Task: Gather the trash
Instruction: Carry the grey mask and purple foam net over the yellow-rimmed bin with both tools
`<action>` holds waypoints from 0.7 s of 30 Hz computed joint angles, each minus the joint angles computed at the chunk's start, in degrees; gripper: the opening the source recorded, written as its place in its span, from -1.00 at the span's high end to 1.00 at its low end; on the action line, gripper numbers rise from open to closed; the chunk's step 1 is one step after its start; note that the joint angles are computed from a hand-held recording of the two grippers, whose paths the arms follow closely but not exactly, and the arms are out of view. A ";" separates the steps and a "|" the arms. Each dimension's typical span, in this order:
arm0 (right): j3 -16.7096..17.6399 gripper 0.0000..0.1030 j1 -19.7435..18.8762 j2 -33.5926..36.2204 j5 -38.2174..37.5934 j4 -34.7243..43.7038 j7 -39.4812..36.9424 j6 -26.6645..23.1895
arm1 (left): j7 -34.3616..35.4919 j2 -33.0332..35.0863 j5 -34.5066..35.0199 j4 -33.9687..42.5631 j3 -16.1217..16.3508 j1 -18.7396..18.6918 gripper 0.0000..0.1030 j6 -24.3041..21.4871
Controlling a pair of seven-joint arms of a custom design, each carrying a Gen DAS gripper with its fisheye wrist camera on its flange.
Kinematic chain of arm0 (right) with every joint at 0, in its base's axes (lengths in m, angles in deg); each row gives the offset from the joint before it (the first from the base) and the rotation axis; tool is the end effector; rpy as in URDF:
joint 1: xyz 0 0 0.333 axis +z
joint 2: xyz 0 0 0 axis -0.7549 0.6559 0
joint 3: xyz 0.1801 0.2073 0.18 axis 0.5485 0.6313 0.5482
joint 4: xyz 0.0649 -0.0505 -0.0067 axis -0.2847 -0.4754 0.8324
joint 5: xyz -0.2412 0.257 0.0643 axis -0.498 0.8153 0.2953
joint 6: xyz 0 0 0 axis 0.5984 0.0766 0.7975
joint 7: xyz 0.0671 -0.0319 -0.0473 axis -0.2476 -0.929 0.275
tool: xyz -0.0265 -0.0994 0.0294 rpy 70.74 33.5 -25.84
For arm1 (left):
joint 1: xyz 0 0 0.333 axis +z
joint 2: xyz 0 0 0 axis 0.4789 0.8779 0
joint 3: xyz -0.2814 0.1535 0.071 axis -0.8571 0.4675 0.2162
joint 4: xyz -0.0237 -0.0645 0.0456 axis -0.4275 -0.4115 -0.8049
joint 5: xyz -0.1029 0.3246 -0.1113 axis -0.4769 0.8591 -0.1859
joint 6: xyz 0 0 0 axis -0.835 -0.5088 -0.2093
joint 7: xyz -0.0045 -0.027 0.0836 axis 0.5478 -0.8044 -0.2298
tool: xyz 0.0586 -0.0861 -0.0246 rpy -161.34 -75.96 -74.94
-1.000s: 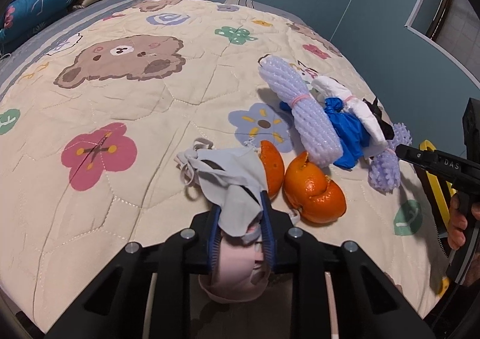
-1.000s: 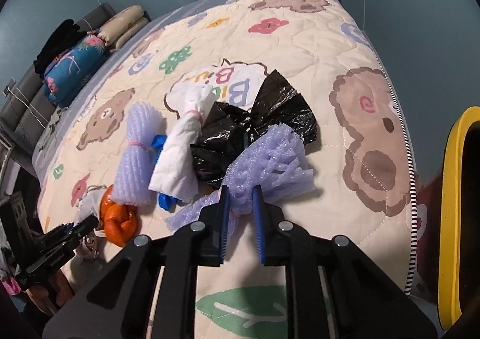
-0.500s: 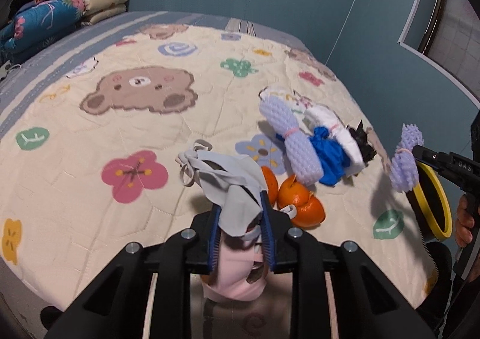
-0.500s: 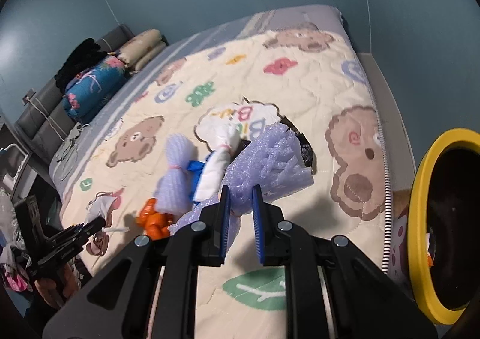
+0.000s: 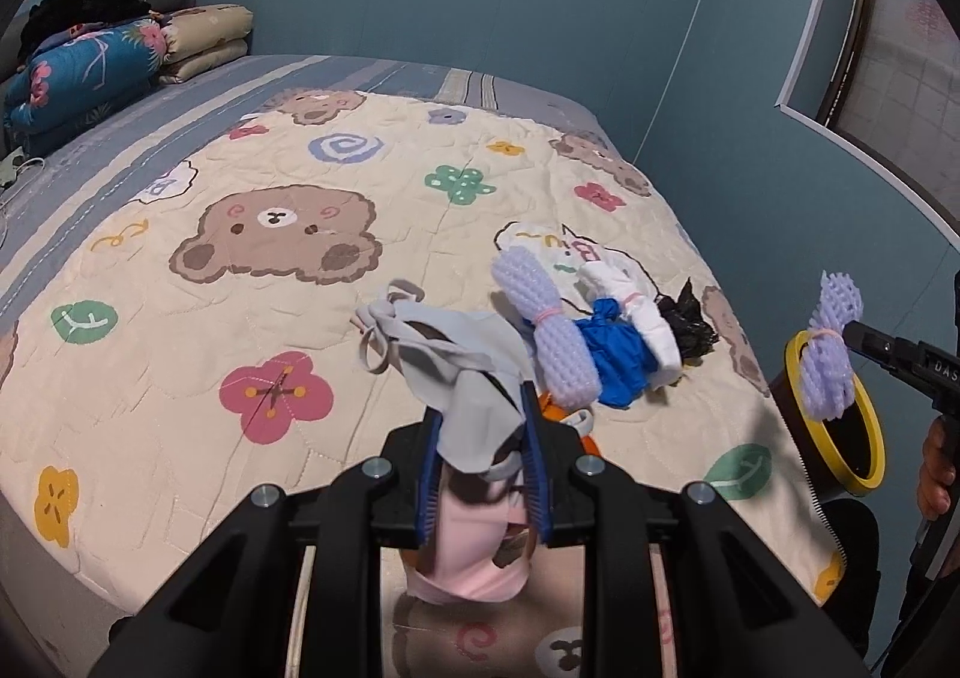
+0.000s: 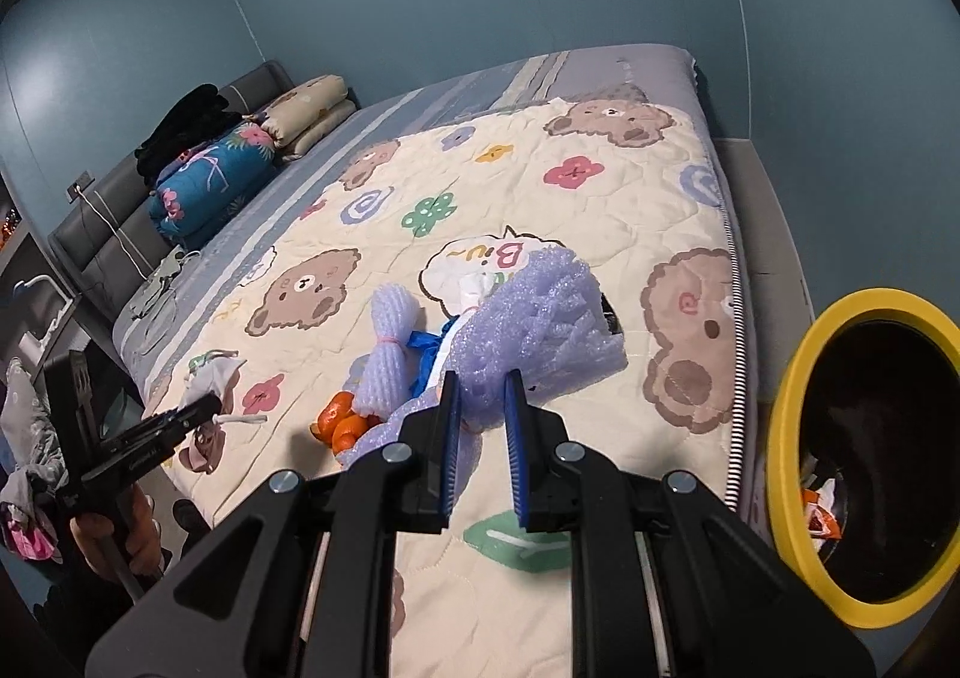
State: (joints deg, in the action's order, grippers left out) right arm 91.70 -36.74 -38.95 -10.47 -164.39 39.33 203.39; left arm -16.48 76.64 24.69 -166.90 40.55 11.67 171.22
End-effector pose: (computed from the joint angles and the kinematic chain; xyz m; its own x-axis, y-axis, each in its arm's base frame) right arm 0.6257 0.1983 0.4909 0.6199 -0.7250 -0.3002 -0.6597 -0.2743 -0.6997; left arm 0.4351 -0.2875 0.4445 0.3927 -0.8873 0.2419 -0.5544 -0.4383 -0.7075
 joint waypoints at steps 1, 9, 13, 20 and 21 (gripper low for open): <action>-0.11 0.73 -0.24 -0.46 0.18 -0.44 -0.22 0.00 | 0.38 0.04 -0.12 0.36 -0.12 -0.13 0.57 -0.31; -1.02 0.73 -2.18 -2.83 2.84 -2.23 -2.58 -0.56 | 4.31 2.20 -1.51 5.40 -0.56 -1.55 0.57 -2.53; -1.49 0.73 -3.16 -4.05 5.09 -3.16 -4.26 -0.76 | 6.68 3.70 -2.23 8.51 -0.38 -2.33 0.57 -3.03; -2.67 0.73 -4.25 -4.41 5.96 -2.82 -4.65 -0.49 | 11.02 7.82 -2.77 15.00 0.26 -4.05 0.57 -3.25; -2.85 0.73 -4.43 -4.28 5.83 -2.54 -4.35 -0.47 | 11.70 8.63 -2.97 16.15 0.41 -4.35 0.57 -3.25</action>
